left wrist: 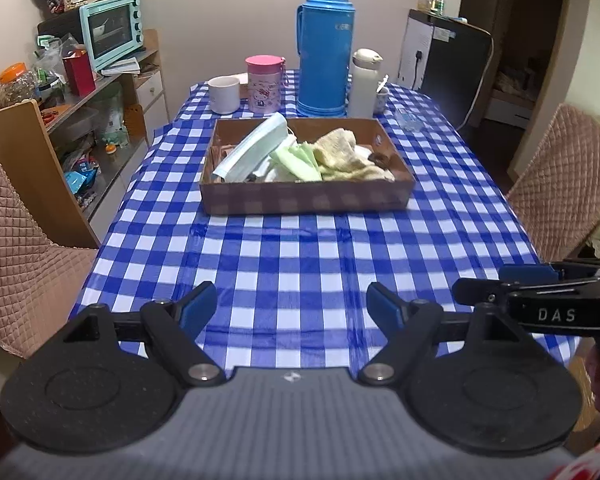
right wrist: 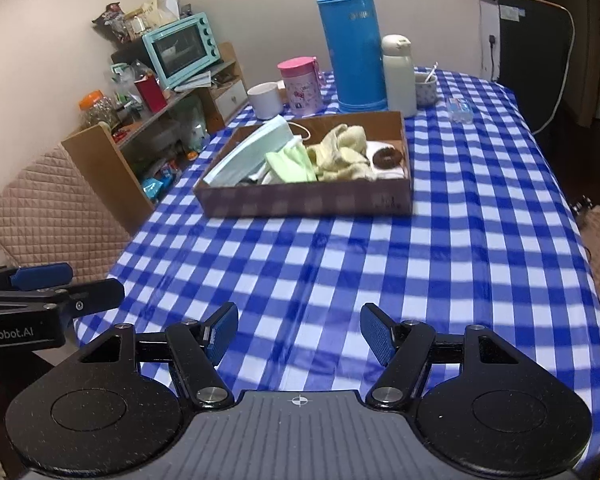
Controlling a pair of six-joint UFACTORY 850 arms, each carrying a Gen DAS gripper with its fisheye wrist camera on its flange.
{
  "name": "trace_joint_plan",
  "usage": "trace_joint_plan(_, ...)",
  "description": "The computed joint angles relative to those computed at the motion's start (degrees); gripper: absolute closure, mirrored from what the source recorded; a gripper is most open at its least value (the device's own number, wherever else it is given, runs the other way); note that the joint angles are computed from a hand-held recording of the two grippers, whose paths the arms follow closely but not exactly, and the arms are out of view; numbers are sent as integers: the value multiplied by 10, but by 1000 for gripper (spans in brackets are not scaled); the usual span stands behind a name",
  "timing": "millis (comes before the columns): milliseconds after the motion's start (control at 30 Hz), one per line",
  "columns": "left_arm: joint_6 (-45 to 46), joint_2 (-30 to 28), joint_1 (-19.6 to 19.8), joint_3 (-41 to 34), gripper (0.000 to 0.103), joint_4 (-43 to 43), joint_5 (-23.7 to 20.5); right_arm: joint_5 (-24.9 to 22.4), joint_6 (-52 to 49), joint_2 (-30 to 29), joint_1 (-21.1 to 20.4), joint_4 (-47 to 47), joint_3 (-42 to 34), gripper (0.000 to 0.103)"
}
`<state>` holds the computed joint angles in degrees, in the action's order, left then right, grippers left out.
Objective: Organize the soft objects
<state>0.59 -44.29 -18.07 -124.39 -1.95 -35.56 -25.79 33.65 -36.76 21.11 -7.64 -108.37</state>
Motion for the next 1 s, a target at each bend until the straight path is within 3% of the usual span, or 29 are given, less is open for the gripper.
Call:
trace_joint_plan(533, 130, 100, 21, 155, 26, -97, 8, -42, 196, 69, 58, -112, 90, 35)
trace_joint_plan(1000, 166, 141, 30, 220, 26, -128, 12, -50, 247, 84, 84, -153, 106, 35)
